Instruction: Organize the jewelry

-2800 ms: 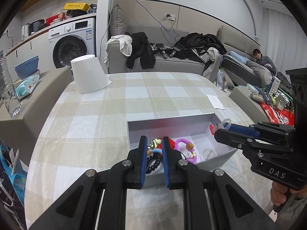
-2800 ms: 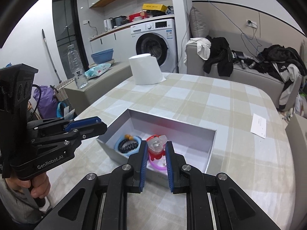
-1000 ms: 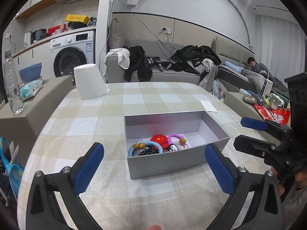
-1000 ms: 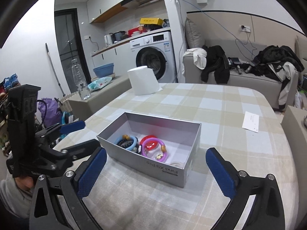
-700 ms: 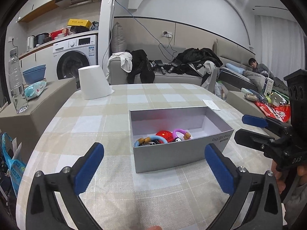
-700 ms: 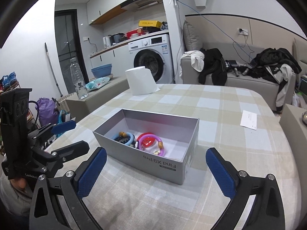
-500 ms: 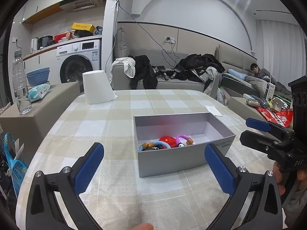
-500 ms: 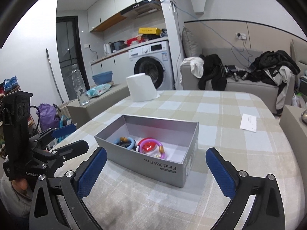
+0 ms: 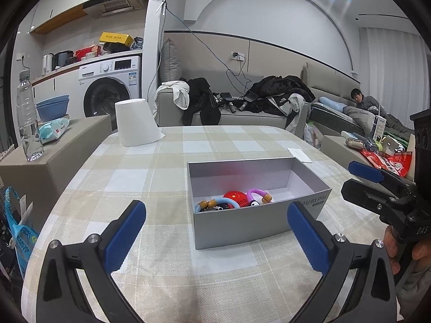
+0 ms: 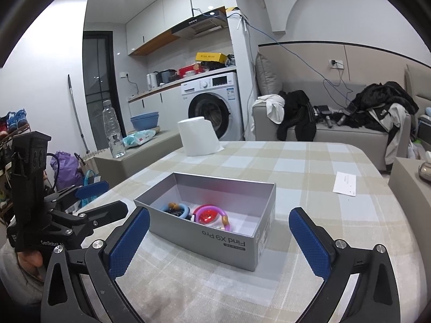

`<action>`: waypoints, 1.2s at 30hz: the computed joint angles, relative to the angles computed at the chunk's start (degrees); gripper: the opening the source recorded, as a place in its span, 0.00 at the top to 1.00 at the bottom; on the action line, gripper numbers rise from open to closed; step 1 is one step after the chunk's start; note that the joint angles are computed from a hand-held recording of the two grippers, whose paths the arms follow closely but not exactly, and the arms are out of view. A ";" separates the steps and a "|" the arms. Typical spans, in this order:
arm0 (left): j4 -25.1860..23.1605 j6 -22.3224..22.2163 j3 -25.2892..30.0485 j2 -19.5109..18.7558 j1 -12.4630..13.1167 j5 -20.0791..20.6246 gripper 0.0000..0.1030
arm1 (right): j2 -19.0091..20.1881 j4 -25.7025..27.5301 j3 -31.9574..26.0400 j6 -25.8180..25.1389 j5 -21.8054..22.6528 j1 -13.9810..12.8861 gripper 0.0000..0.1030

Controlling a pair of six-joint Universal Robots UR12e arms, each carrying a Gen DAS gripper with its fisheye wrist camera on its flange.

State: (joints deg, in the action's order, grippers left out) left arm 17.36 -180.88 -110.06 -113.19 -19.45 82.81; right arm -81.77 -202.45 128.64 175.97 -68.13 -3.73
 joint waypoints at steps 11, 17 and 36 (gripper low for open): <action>0.20 0.68 -0.05 0.00 -0.21 0.55 0.01 | -0.04 0.28 -0.09 -0.14 -0.05 -0.02 0.00; 0.14 0.51 -0.06 0.02 -0.13 0.43 0.01 | 0.00 0.41 -0.16 -0.36 0.07 -0.10 0.00; 0.58 0.70 -0.18 0.16 -0.16 0.78 0.01 | 0.06 0.22 -0.16 -0.37 -0.06 -0.06 0.00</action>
